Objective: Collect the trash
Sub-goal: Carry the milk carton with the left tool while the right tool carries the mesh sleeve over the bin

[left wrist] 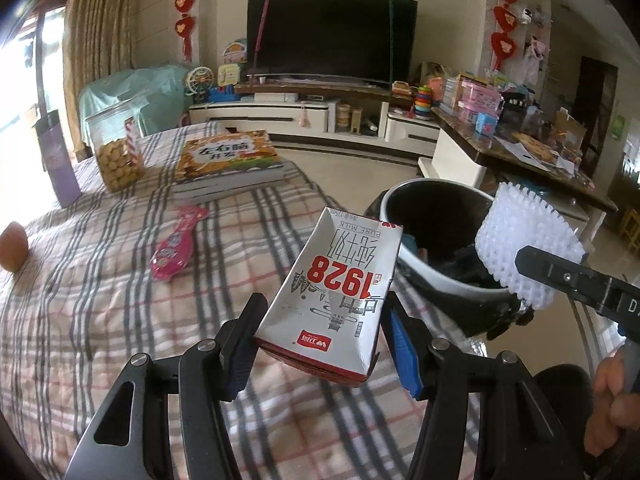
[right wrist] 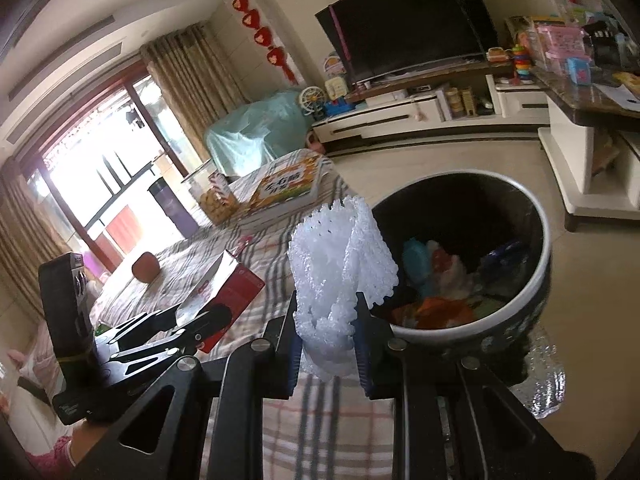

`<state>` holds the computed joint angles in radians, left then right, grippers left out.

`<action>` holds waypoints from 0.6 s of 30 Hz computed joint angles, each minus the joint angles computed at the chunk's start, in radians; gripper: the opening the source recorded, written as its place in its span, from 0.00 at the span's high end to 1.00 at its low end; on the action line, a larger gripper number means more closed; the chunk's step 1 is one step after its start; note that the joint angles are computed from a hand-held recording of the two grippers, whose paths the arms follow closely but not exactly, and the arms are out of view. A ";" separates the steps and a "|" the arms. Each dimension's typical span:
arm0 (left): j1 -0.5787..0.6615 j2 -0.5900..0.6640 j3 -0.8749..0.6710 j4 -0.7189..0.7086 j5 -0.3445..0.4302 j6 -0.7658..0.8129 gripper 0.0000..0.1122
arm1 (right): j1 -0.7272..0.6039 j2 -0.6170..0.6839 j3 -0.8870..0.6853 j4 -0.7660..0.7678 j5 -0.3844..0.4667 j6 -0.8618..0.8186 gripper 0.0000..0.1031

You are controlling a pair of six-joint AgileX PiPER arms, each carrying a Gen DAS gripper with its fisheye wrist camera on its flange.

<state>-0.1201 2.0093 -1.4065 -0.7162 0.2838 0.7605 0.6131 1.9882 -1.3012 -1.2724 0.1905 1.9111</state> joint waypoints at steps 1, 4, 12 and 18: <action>-0.003 0.004 -0.007 0.003 0.002 -0.003 0.49 | -0.006 -0.005 0.007 -0.019 0.001 0.019 0.78; -0.011 0.024 -0.044 0.029 0.017 -0.033 0.49 | -0.022 -0.018 0.027 -0.071 0.005 0.072 0.78; -0.027 0.058 -0.108 0.068 0.036 -0.078 0.49 | -0.051 -0.028 0.039 -0.074 0.008 0.066 0.78; -0.042 0.063 -0.126 0.088 0.039 -0.100 0.49 | -0.057 -0.025 0.034 -0.045 0.014 0.037 0.78</action>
